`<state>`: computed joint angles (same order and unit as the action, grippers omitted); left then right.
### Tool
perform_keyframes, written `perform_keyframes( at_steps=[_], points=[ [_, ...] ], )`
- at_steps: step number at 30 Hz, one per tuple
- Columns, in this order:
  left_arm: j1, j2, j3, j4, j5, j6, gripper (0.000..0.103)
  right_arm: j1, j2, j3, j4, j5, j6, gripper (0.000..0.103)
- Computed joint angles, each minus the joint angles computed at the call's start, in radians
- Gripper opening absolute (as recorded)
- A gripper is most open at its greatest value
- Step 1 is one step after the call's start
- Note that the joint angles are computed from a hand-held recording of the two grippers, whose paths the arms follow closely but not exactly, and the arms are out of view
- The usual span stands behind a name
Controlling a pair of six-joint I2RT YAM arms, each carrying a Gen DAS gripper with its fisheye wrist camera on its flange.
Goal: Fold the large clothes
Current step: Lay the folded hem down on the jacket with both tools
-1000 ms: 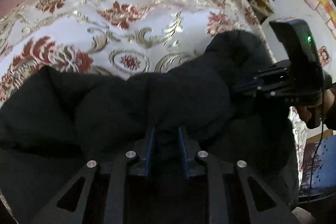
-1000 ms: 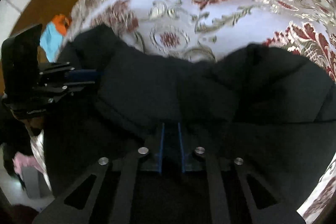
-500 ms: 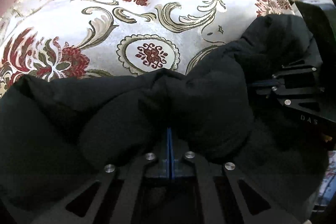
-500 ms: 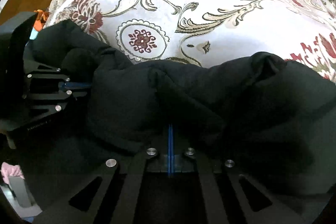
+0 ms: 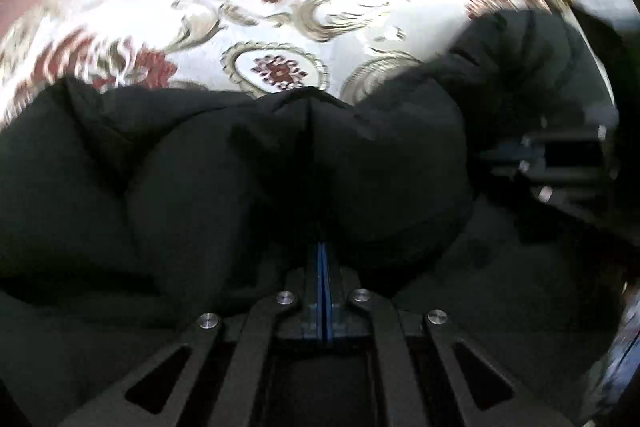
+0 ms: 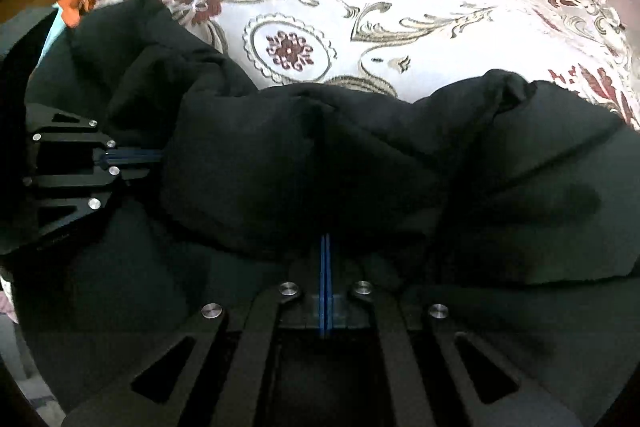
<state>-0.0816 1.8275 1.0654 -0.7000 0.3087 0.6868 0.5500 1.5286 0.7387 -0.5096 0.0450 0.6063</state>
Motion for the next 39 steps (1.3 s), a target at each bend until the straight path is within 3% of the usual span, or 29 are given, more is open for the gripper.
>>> perform_keyframes(
  at_steps=[7,11,14,15,16,17,20,22,27,31,34,39],
  points=[
    [0.067,-0.001,0.036,-0.078,0.078,-0.034,0.004,0.027,-0.101,-0.103,0.097,0.043,0.092,0.002],
    [0.132,-0.08,-0.003,-0.091,0.11,-0.048,0.004,0.116,-0.229,-0.127,0.022,0.149,0.144,0.011],
    [0.16,-0.144,-0.041,-0.07,0.12,-0.072,0.004,0.209,-0.314,-0.103,-0.12,0.262,0.19,0.036],
    [0.173,-0.146,-0.038,-0.063,0.126,-0.078,0.005,0.219,-0.362,-0.109,-0.161,0.279,0.192,0.05],
    [0.18,-0.167,-0.048,-0.055,0.129,-0.092,0.007,0.237,-0.394,-0.098,-0.2,0.298,0.204,0.053],
    [0.189,-0.195,-0.061,-0.052,0.136,-0.101,0.01,0.253,-0.415,-0.089,-0.232,0.313,0.22,0.054],
    [0.21,-0.25,-0.075,-0.065,0.174,-0.114,0.04,0.288,-0.478,-0.049,-0.336,0.353,0.272,0.058],
    [0.236,-0.312,-0.1,-0.07,0.197,-0.115,0.077,0.29,-0.509,-0.026,-0.387,0.372,0.295,0.07],
    [0.303,-0.402,-0.119,-0.12,0.262,-0.106,0.085,0.42,-0.532,0.028,-0.509,0.478,0.466,0.084],
    [0.341,-0.505,-0.175,-0.102,0.28,-0.103,0.099,0.57,-0.552,0.056,-0.607,0.585,0.664,0.094],
    [0.424,-0.598,-0.226,-0.099,0.355,-0.065,0.103,0.712,-0.564,0.064,-0.68,0.69,0.834,0.101],
    [0.56,-0.705,-0.269,-0.163,0.478,0.044,0.103,0.948,-0.464,0.121,-0.888,0.813,1.203,0.101]
  ],
)
